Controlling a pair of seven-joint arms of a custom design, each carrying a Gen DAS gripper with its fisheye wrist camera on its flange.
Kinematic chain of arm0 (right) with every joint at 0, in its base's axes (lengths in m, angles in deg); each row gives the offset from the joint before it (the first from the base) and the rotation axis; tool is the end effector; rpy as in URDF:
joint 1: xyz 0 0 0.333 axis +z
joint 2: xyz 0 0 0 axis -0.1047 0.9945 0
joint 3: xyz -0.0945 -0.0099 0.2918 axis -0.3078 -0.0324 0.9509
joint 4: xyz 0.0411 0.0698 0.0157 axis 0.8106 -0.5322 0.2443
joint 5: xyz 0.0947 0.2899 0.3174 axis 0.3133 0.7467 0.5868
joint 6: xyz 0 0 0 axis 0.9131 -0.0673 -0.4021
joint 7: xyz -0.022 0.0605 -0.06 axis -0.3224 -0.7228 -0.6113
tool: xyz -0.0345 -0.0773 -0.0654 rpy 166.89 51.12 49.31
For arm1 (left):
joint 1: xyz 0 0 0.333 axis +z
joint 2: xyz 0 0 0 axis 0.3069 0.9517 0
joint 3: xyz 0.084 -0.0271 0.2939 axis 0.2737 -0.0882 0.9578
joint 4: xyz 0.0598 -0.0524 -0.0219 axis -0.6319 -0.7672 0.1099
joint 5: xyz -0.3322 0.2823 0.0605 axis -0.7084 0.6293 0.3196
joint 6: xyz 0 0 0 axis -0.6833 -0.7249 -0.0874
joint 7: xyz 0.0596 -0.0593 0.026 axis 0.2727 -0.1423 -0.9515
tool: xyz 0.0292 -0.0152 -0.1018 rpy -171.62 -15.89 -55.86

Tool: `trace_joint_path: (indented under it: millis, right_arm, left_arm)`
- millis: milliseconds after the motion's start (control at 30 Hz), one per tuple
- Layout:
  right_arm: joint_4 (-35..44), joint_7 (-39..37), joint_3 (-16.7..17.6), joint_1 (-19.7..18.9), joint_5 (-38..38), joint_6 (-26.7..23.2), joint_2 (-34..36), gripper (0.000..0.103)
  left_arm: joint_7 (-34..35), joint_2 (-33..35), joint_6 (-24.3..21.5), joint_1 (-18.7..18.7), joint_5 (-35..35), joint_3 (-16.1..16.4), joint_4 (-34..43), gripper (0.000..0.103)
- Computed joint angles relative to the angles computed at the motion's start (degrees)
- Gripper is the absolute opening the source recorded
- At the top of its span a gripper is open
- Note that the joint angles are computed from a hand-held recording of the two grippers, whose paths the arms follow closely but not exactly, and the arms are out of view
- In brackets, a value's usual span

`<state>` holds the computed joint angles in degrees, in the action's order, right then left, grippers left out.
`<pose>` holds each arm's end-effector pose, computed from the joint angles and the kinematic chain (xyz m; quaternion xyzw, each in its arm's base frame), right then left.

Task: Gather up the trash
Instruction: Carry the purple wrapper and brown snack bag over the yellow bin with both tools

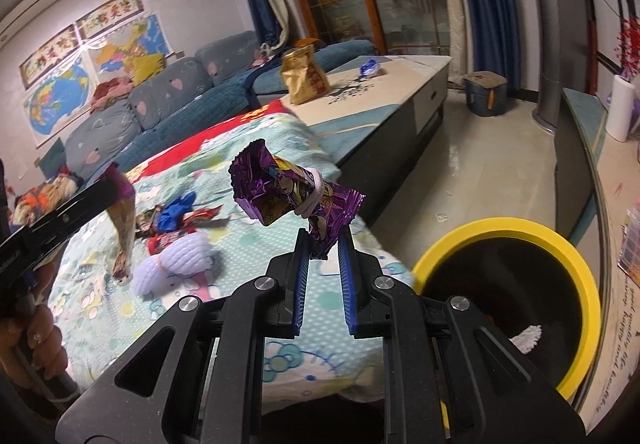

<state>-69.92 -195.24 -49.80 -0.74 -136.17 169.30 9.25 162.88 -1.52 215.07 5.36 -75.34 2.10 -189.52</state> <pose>0.5196 0.1408 0.3990 -0.4855 0.7416 -0.2753 0.3721 0.6182 -0.3222 0.4252 -0.3750 0.7520 -0.5372 0.0727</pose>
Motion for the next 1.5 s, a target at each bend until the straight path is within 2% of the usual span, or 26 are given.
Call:
trace_joint_path:
  millis: [700,1500]
  right_arm:
    - [-8.99,7.50,-0.86,-4.69,-0.55,-2.62,-7.47,0.011]
    - [-14.34,11.17,-2.01,-9.29,-0.03,-0.16,-9.19,0.011]
  left_arm:
    - [-0.82,2.07,-1.22,-2.61,5.64,-2.48,1.04,0.016]
    - [-6.31,9.02,-1.97,-4.55,17.76,-6.73,4.55,0.016]
